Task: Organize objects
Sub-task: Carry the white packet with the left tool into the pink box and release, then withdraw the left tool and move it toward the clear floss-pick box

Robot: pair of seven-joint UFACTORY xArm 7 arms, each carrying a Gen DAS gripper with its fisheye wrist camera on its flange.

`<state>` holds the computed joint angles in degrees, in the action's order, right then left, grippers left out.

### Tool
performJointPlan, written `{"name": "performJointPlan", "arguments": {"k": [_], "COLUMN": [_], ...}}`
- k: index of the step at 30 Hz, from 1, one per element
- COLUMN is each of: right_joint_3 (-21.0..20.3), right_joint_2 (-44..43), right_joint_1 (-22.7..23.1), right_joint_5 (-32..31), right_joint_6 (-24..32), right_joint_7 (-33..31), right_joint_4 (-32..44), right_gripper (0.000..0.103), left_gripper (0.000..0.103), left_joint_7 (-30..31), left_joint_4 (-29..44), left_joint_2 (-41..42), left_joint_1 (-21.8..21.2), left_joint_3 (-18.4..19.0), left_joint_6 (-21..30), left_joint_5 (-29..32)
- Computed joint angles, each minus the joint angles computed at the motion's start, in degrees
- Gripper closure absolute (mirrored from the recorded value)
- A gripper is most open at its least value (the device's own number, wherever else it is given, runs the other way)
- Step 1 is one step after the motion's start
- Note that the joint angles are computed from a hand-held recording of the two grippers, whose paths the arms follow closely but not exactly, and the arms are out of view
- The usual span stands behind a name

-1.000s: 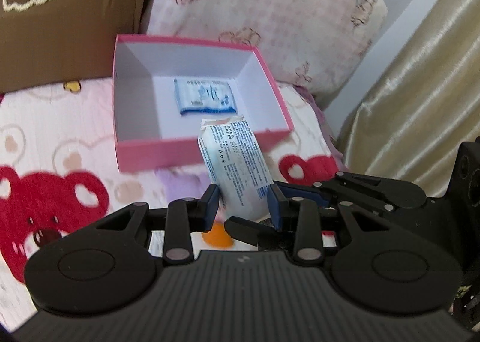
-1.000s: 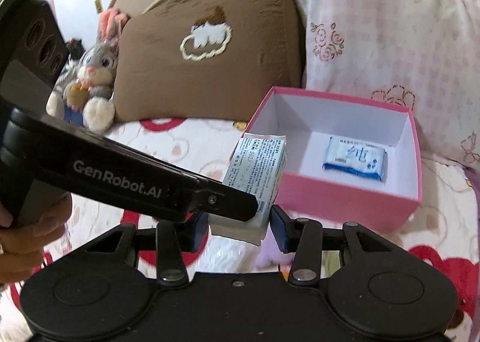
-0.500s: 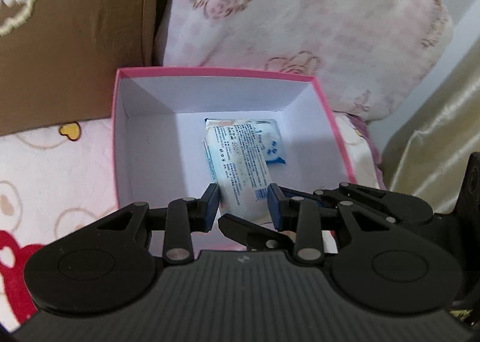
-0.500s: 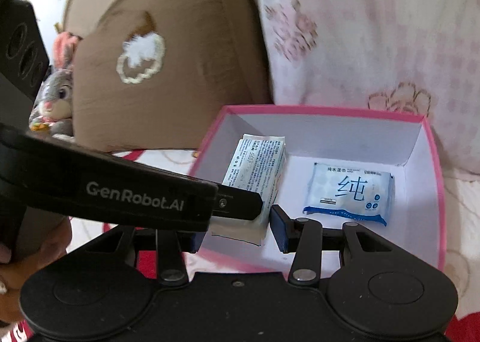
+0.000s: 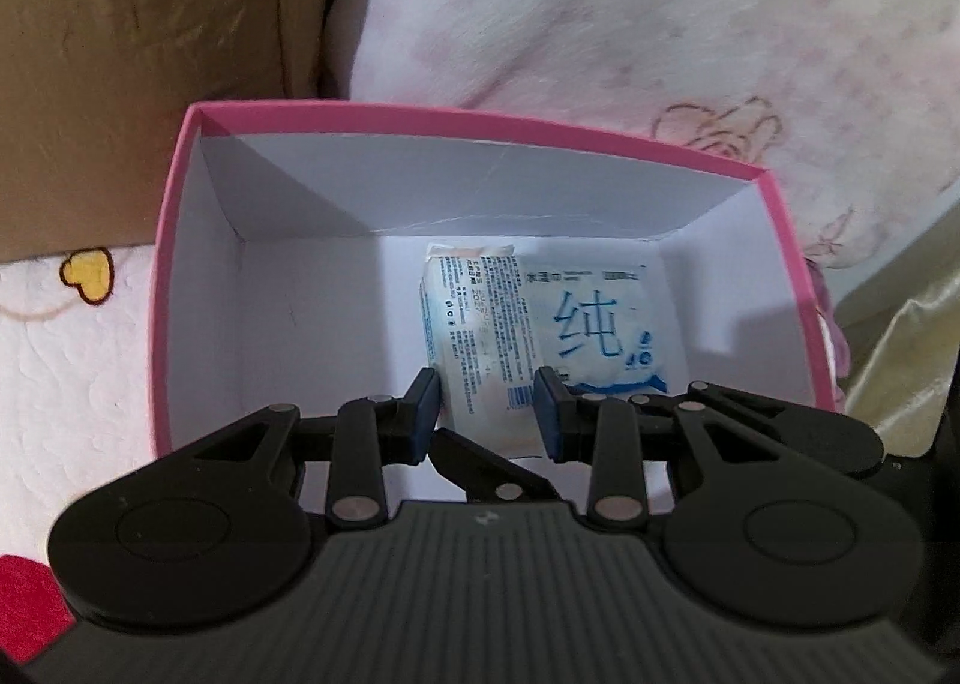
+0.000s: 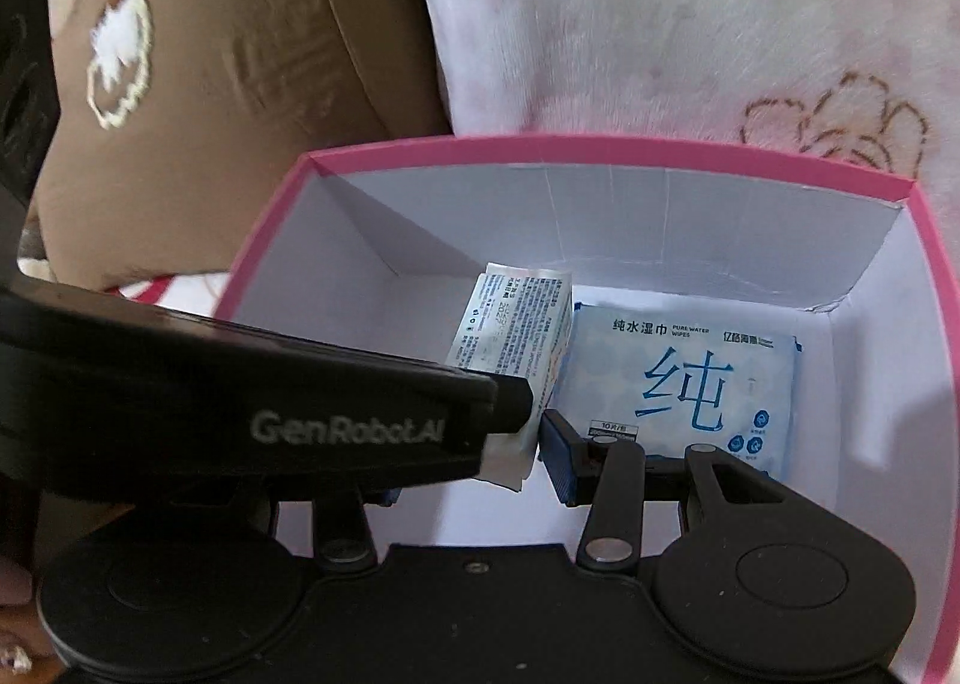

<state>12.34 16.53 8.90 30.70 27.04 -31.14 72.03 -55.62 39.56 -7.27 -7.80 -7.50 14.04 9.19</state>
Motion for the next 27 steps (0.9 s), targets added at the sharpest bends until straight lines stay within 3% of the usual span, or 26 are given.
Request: {"name": "performJointPlan", "arguments": {"k": [3,9,15,20,27], "right_joint_3": [-1.0,-0.7,0.3,-2.8,-8.0], "right_joint_2": [1.7,1.5,-6.1,-15.6,-29.1], "right_joint_1": [1.3,0.9,-1.9,-1.5,2.5], "right_joint_5": [-3.1,-5.5,0.4,7.7,5.1], "right_joint_6": [0.1,-1.4,-0.7,3.0,7.1], "right_joint_7": [3.3,5.5,-2.4,-11.3,-13.1], "right_joint_4": [1.4,0.8,-5.9,-12.3,-19.4], "right_gripper": [0.053,0.051,0.05,0.049,0.047], "left_gripper": [0.072,0.069,0.058,0.055,0.053], "left_joint_7": [-0.7,-8.8,-4.7,-2.3,0.8], "left_joint_4": [1.1,1.4,-2.4,-4.9,-4.3], "left_joint_2": [1.9,1.4,-5.2,-12.7,-21.4], "left_joint_1": [0.3,1.5,0.3,-1.0,-3.4], "left_joint_3": [0.2,-0.3,-1.0,-3.0,-5.8], "left_joint_6": [0.2,1.9,3.3,7.2,15.0], "left_joint_5": [0.4,10.0,6.8,4.4,1.3]}}
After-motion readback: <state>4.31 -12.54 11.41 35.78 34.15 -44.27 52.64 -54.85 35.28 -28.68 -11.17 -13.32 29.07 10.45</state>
